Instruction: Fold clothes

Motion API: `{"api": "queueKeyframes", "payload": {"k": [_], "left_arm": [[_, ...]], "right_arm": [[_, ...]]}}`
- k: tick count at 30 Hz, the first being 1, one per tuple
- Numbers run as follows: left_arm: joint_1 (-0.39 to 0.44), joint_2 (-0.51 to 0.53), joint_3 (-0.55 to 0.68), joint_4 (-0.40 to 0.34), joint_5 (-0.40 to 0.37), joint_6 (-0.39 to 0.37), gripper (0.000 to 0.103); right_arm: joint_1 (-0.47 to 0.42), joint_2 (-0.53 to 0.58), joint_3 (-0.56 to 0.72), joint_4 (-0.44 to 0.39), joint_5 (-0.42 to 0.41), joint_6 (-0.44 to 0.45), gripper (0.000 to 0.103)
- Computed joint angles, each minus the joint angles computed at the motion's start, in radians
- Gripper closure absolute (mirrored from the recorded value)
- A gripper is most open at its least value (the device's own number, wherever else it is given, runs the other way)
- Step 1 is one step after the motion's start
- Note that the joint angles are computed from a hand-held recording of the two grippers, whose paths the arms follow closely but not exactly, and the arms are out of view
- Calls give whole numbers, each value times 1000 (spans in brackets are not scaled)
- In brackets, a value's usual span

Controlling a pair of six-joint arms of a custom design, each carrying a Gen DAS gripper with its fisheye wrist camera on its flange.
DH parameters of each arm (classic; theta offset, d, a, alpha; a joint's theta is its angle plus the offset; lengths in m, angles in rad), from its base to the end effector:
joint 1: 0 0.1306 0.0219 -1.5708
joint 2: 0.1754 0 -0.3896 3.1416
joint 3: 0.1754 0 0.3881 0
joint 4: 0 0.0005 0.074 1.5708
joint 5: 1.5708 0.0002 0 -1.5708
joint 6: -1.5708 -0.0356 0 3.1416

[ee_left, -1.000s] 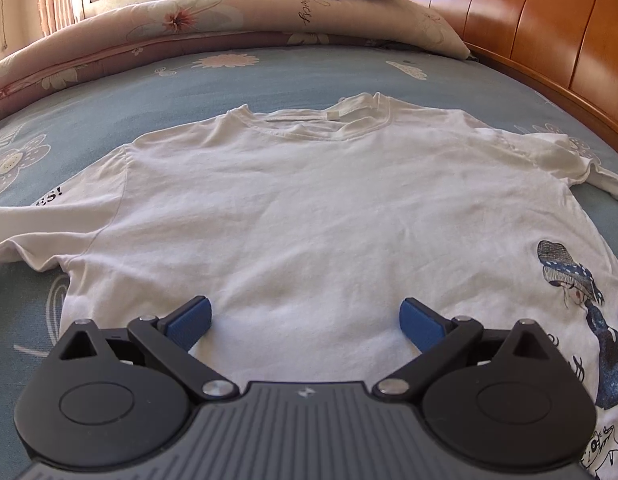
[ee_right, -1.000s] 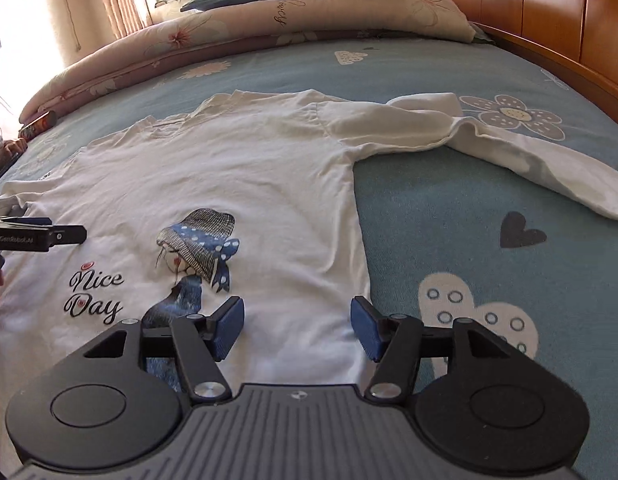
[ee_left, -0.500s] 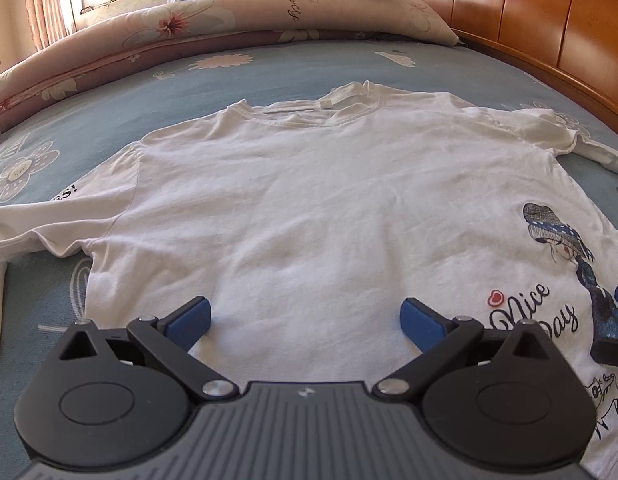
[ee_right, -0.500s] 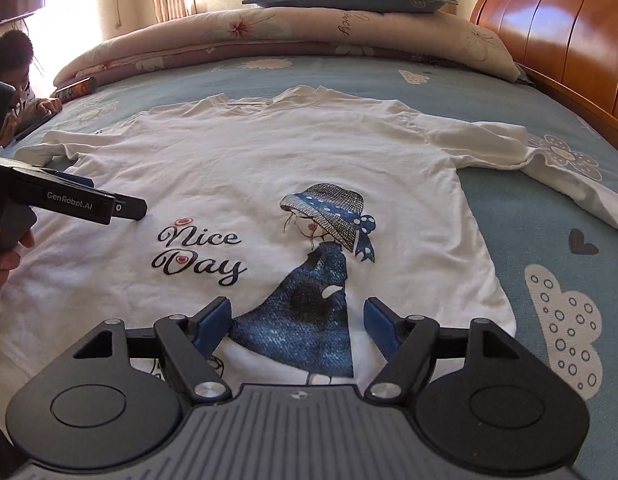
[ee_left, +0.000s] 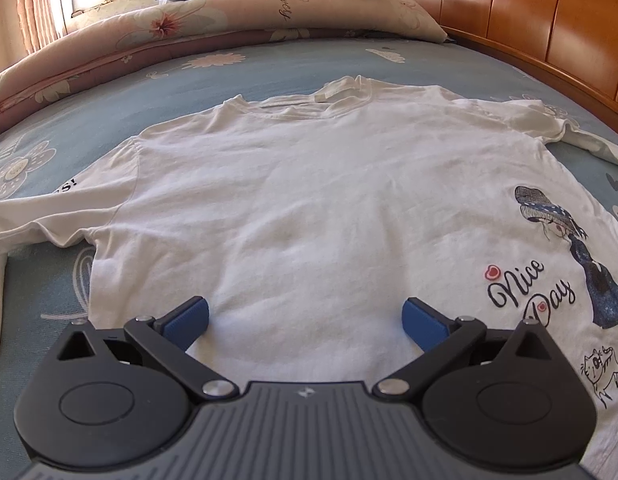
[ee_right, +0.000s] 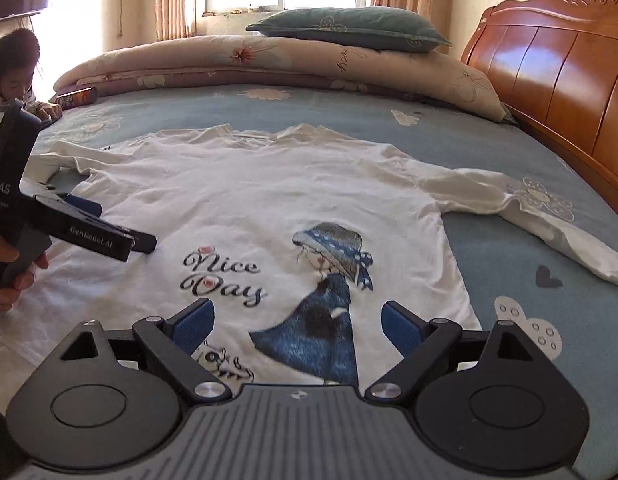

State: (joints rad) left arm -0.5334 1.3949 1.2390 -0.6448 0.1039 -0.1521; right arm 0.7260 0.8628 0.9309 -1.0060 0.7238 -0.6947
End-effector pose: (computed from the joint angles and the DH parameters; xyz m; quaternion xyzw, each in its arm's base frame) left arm 0.4122 -0.2482 0.3813 0.3294 0.8651 -0.1183 0.3592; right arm 0.2184 0.1617 0.4114 0.0963 0.8904 -0.0653 0.4401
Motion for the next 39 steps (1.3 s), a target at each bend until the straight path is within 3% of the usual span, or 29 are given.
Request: {"api": "queueKeyframes", "payload": {"k": [4, 7, 10, 13, 17, 21, 26, 31, 36, 39], "left_arm": [[13, -12, -21, 21, 32, -28, 1], [22, -17, -28, 26, 56, -44, 1], [20, -16, -25, 21, 53, -41, 1], [18, -13, -23, 21, 49, -32, 1], [19, -12, -23, 22, 50, -9, 1], [16, -22, -38, 37, 41, -2, 1], [14, -77, -52, -63, 4, 16, 1], [-18, -273, -212, -87, -98, 84, 1], [-17, -447, -359, -56, -104, 171, 1], [-28, -441, -329, -105, -133, 142, 1]], "right_arm": [[-174, 141, 40, 136, -127, 167, 9], [-212, 167, 19, 164, -172, 125, 9], [-179, 117, -16, 138, -164, 51, 5], [-68, 42, -53, 38, -115, -71, 0], [78, -38, -119, 0, -9, -157, 0], [96, -65, -149, 39, 16, -134, 0], [118, -83, -177, 76, 60, -122, 0], [125, -73, -173, 69, 73, -128, 0], [124, -84, -159, 30, 38, -135, 0], [136, -103, -164, 19, 30, -143, 0]]}}
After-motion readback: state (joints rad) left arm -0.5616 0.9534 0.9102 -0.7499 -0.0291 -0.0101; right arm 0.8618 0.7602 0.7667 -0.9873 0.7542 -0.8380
